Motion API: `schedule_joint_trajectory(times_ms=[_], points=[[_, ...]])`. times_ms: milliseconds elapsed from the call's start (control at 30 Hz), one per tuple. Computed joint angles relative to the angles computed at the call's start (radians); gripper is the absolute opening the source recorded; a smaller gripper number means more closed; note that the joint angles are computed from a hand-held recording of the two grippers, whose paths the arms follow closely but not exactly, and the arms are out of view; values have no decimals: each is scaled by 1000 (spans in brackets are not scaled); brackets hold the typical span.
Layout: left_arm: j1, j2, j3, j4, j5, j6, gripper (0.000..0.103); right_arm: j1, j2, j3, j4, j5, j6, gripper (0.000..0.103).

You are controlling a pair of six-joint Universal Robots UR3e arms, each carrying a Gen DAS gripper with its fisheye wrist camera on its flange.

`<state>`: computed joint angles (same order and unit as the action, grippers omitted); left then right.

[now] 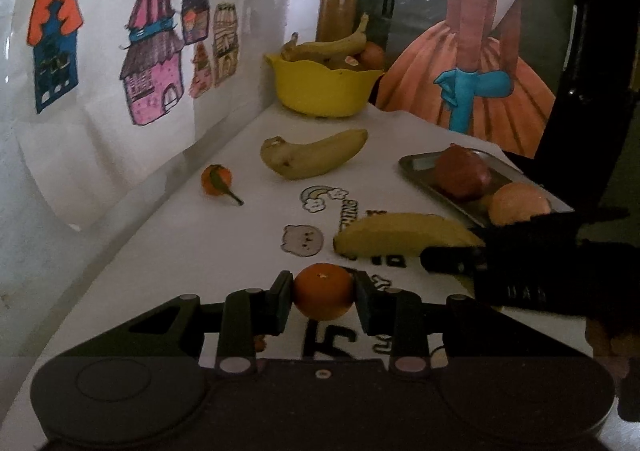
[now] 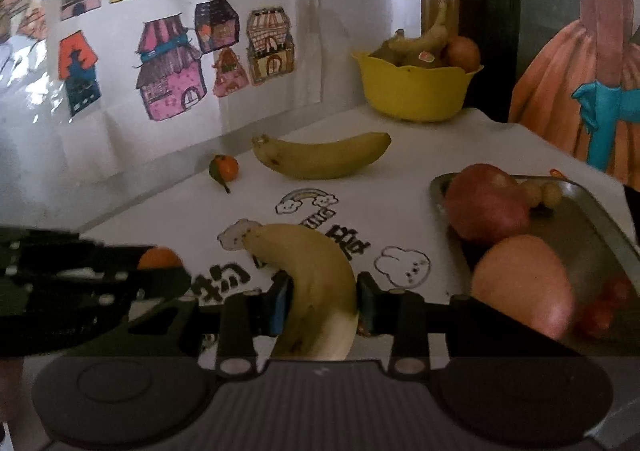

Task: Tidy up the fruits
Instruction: 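Carry the tangerine and banana over the metal tray and lower them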

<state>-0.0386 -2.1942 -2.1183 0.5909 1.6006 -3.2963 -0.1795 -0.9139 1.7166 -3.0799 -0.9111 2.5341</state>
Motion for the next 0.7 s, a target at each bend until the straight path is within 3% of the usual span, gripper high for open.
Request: schedule_joint_trajectory(times_ms=[233,533,700], points=[[-49,-1,25,-18,29,-8,35,-63,-70,165,-103,35,-95,39],[-98,-9,77,-33,58,-31,35,-162,-91,400,-456,104,-217,39],[-122,-21,131,-54,65,-54,35,-229,-99,486,-591,163,-228,39]])
